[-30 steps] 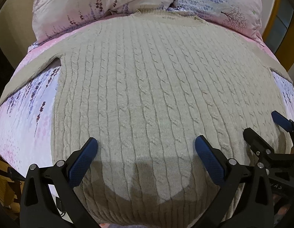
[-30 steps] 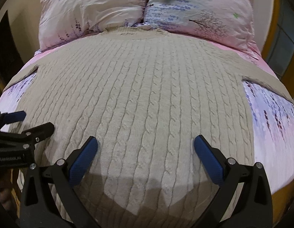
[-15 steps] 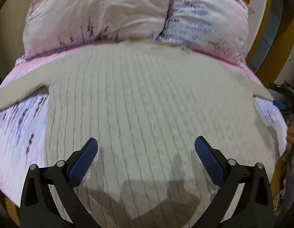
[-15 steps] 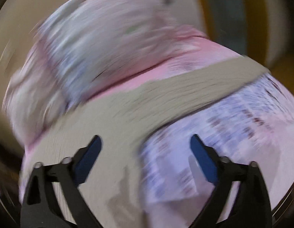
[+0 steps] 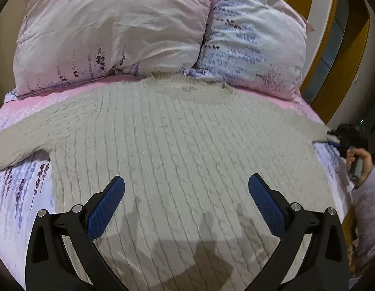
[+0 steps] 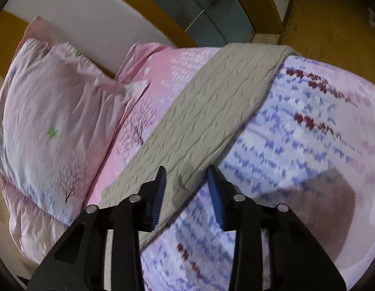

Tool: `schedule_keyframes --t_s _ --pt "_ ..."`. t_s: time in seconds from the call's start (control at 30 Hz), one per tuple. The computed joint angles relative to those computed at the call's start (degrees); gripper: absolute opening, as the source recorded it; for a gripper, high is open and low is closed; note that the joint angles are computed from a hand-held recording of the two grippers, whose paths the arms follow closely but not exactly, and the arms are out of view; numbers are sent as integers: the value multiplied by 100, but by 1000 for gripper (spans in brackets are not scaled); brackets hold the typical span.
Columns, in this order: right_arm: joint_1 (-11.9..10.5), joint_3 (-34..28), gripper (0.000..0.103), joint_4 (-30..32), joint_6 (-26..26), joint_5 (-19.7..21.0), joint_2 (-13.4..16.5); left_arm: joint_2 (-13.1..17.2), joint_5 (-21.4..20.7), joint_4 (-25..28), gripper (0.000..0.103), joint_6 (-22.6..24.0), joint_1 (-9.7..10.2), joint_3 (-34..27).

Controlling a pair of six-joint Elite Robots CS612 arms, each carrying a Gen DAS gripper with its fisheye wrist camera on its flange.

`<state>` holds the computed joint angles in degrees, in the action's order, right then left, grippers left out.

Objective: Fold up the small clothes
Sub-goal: 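Grasp the sweater's sleeve cuff with the right tool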

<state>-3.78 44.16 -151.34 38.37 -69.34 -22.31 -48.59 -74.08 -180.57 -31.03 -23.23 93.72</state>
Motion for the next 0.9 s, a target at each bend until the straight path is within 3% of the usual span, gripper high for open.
schedule_keyframes --t_s 0.1,0.17,0.27,0.3,0.47,0.6,0.7,0.8,0.9 --pt "-4 -189 28 50 104 -186 101 83 -97 -564 102 105 67 13" --pt "0 -243 26 23 186 -380 135 105 -18 -544 102 129 95 -32" --pt "57 -378 9 258 -127 -840 164 108 -262 -433 102 127 195 -104" --pt "77 -460 8 302 -225 -925 195 111 -328 -431 102 104 224 -120" --pt "285 -230 7 -652 -971 -1562 -14 116 -367 -702 102 62 319 -81" --pt "464 -107 7 -1334 -1732 -1008 -152 151 -503 -904 102 -168 414 -77" --pt "625 29 7 -1511 -2337 -108 -249 198 -753 -1140 102 -485 498 -70" --pt "809 130 7 -1153 -3204 735 -306 231 -909 -1270 102 -651 540 -72" --pt "993 179 7 -290 -4137 1191 -335 245 -947 -1301 102 -693 551 -82"
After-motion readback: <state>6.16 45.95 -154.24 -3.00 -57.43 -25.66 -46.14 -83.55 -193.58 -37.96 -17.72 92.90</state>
